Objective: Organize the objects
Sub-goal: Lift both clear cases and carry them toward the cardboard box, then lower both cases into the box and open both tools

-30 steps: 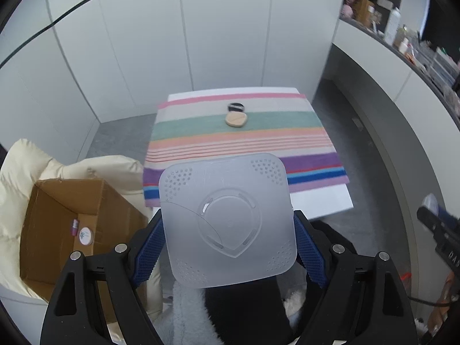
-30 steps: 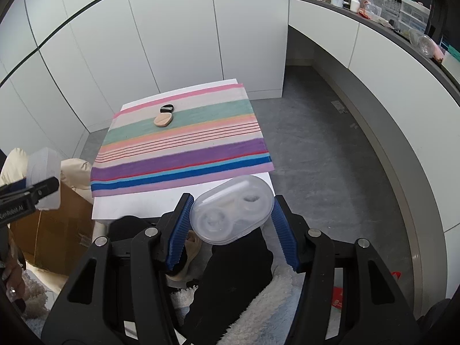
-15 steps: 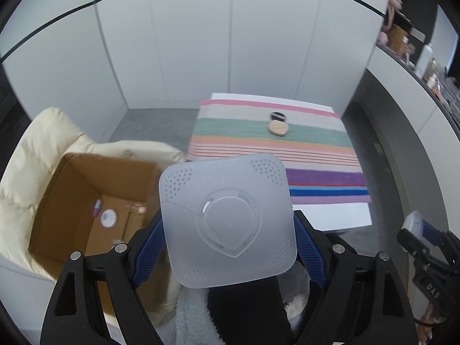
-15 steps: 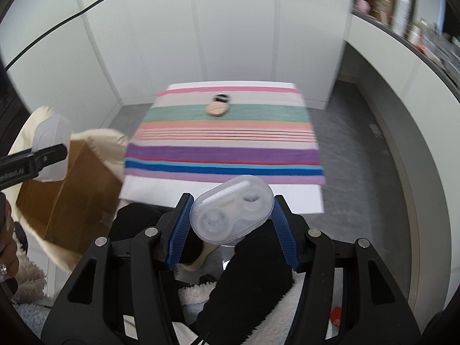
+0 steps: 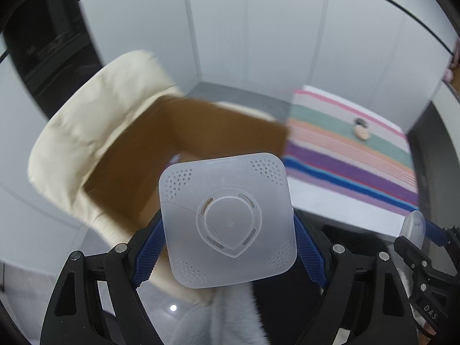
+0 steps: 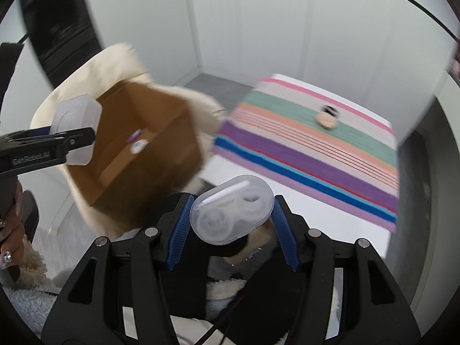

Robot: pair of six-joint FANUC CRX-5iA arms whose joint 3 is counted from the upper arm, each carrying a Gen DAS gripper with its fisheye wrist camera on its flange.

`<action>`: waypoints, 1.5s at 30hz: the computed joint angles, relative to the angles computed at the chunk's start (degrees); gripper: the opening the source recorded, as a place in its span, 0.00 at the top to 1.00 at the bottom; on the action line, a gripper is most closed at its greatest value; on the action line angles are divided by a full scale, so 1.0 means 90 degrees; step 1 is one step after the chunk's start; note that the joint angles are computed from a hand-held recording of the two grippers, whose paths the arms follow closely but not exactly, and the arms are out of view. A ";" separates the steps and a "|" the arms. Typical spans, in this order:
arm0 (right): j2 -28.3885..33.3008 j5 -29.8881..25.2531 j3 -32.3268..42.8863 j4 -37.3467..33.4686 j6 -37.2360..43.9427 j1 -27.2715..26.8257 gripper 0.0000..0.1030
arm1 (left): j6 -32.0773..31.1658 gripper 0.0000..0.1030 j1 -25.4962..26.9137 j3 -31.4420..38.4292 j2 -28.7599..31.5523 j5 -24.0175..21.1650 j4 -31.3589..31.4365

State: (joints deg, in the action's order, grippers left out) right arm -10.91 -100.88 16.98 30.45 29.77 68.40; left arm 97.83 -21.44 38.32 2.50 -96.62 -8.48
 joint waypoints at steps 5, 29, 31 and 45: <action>0.0478 0.0407 0.0347 -0.0620 0.0724 -0.0116 0.44 | 0.0031 0.18 0.0531 -0.0440 -0.0229 -0.0077 0.0042; 0.2872 0.1130 0.2895 -0.0877 0.3009 -0.1261 0.00 | 0.0374 0.00 0.1543 -0.0522 0.0257 0.0707 0.0749; 0.2820 0.1221 0.2781 -0.0954 0.2939 -0.1281 0.00 | 0.0354 0.00 0.1551 -0.0545 0.0278 0.0665 0.0763; 0.2265 0.1369 0.2011 -0.1311 0.2228 -0.1574 0.00 | 0.0369 0.00 0.1373 -0.0545 0.0265 0.0631 0.0670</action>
